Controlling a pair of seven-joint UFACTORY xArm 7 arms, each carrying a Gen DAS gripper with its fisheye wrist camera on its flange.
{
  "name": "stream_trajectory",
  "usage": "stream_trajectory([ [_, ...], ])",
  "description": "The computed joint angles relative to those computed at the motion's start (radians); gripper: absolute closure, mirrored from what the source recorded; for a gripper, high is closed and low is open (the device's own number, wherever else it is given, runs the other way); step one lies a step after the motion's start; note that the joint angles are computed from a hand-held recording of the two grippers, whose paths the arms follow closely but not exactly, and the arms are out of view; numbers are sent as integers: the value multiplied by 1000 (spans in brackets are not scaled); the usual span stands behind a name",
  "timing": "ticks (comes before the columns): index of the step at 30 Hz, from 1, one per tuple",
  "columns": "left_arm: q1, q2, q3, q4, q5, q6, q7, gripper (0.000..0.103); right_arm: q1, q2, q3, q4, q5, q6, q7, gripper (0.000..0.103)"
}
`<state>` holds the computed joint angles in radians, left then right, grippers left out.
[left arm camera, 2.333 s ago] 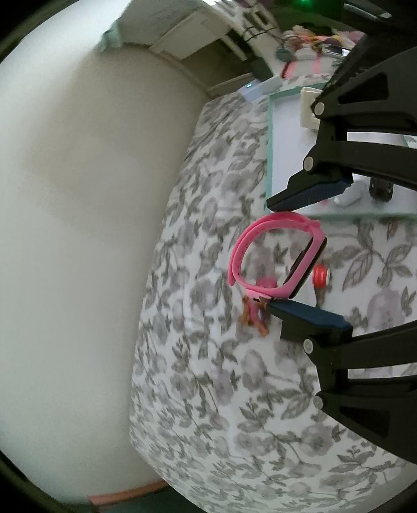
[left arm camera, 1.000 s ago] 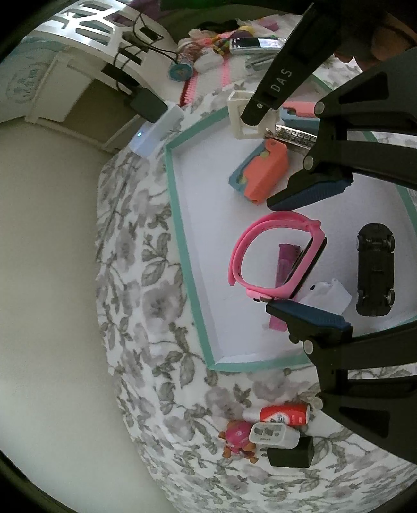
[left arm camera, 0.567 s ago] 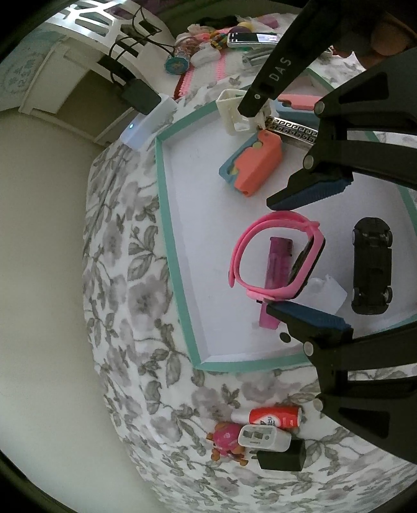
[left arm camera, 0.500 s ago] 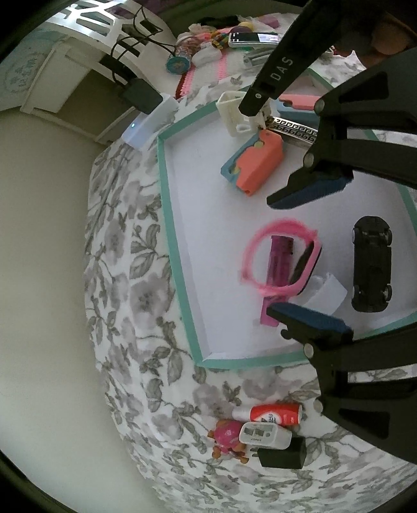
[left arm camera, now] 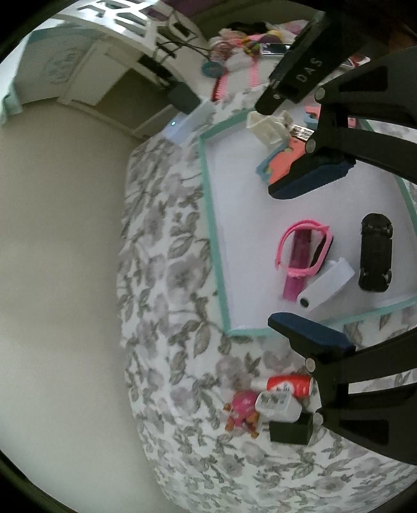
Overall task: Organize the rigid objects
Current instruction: 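Open the left tool releasing the watch band while the right tool releases the clip into the tray, then move both open tools back over the chargers and bottle beside the tray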
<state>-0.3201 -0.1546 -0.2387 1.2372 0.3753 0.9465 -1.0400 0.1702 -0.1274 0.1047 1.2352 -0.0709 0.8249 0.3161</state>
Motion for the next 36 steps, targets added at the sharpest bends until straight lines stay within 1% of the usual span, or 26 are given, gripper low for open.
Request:
stream_trajectory([
  [2,7,-18,-3,-2,26,18,-23,28,5,-8,2,-1,5,-9,-12,42],
  [4,16,-32,-15,4,78,57,-48,28,10,-15,6,-5,6,-16,-23,40],
  [5,21,-43,-17,1,94,66,-55,24,12,-18,9,-7,2,-19,-24,38],
  [6,26,-55,-16,-6,102,71,-65,14,14,-20,13,-9,-7,-23,-23,36],
  [7,31,-70,-15,-17,105,66,-75,10,17,-22,16,-10,-13,-24,-21,35],
  [8,38,-83,-14,-27,106,60,-84,9,21,-23,21,-12,-17,-24,-26,35],
  [13,75,-134,-19,-70,113,86,-111,9,41,-26,30,-26,-18,-33,-55,29],
  [16,98,-161,-21,-97,109,111,-125,9,52,-31,35,-37,-14,-46,-69,23],
  [18,112,-182,-17,-118,101,132,-129,8,56,-33,41,-42,-23,-53,-67,15],
  [22,139,-226,-5,-162,69,150,-133,8,70,-33,47,-48,-18,-59,-83,10],
  [23,147,-242,-1,-176,61,151,-135,8,73,-33,51,-49,-24,-61,-82,4],
  [24,153,-253,1,-186,55,150,-135,8,76,-34,54,-51,-32,-65,-81,0],
  [32,213,-349,20,-265,-2,129,-109,8,104,-32,70,-49,-32,-74,-89,0],
  [36,238,-386,36,-294,-28,130,-72,8,124,-23,78,-39,-19,-71,-93,0],
])
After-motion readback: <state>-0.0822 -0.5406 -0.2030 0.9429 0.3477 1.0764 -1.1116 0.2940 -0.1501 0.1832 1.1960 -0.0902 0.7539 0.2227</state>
